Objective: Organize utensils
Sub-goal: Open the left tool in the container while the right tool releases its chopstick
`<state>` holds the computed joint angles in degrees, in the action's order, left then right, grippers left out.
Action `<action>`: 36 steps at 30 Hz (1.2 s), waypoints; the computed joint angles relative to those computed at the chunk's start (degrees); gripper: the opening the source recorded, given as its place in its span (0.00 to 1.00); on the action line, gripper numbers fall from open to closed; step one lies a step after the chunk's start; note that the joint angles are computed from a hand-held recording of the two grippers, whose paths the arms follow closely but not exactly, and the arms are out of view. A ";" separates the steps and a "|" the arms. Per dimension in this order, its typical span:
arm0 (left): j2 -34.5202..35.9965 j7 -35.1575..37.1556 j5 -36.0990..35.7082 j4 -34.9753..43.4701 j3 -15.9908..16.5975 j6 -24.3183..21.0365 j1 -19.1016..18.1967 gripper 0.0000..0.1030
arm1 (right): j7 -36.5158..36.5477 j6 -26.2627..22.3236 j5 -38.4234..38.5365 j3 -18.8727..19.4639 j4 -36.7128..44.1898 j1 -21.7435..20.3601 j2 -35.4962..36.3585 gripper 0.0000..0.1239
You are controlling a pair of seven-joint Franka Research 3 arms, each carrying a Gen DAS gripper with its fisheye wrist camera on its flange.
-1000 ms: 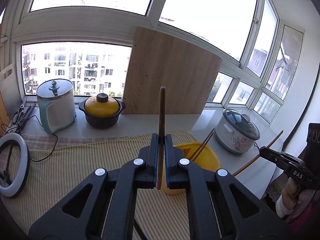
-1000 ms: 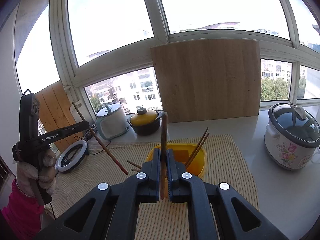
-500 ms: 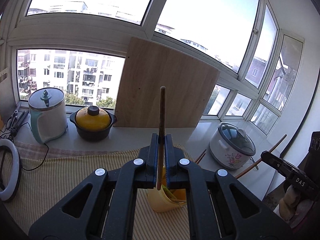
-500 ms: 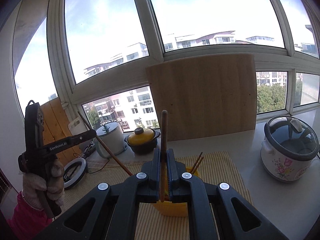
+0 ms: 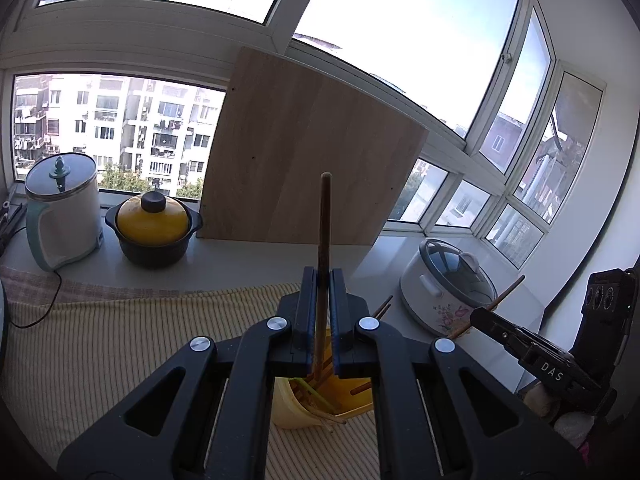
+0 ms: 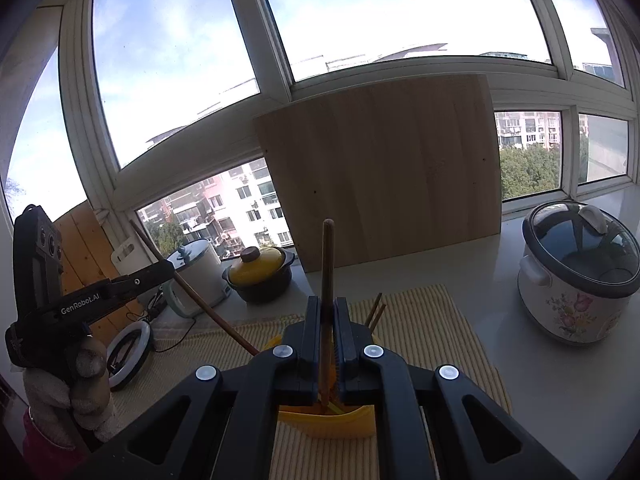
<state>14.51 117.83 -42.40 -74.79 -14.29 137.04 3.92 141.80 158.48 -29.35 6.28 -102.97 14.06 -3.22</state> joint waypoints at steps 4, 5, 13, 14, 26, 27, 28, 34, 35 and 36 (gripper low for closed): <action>0.85 -0.82 0.73 0.44 -0.13 -0.65 -0.32 0.04 | -0.96 0.01 1.95 -0.32 -0.41 0.28 0.91 0.03; 0.95 -0.96 0.98 0.38 -0.16 -0.66 -0.37 0.04 | -1.29 0.06 2.46 -0.42 -0.46 0.40 1.14 0.03; 2.09 -2.01 4.77 0.14 -0.31 -1.13 -1.11 0.04 | -4.70 -1.16 6.34 -1.29 0.46 2.14 3.83 0.03; 2.12 -2.03 5.48 -0.06 -0.32 -1.01 -1.28 0.04 | -5.13 -1.38 6.74 -1.43 0.67 2.39 4.18 0.03; 0.09 0.25 12.95 -5.63 -0.23 5.10 -3.11 0.04 | -6.23 -4.99 6.77 -2.78 1.87 4.57 6.24 0.03; -0.09 0.61 13.11 -5.99 -0.25 5.39 -3.13 0.04 | -6.18 -5.07 6.91 -2.87 1.71 4.61 6.24 0.03; -0.22 0.94 13.20 -6.29 -0.28 5.60 -3.17 0.04 | -6.34 -5.20 7.21 -2.91 1.61 4.63 6.22 0.03; -0.83 2.72 12.90 -7.26 -0.32 5.40 -3.20 0.04 | -5.95 -5.89 7.10 -3.06 1.18 4.70 5.96 0.05; -0.92 2.73 12.83 -7.32 -0.26 5.25 -3.21 0.04 | -5.49 -6.06 6.55 -3.05 1.12 4.74 5.85 0.05; -0.97 3.00 12.52 -7.26 -0.26 4.95 -3.11 0.04 | -5.16 -6.16 6.17 -3.04 1.02 4.74 5.72 0.07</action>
<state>13.54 120.82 -29.88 -82.05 -14.55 141.99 0.81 136.65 152.32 -23.18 3.24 -101.95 18.80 2.50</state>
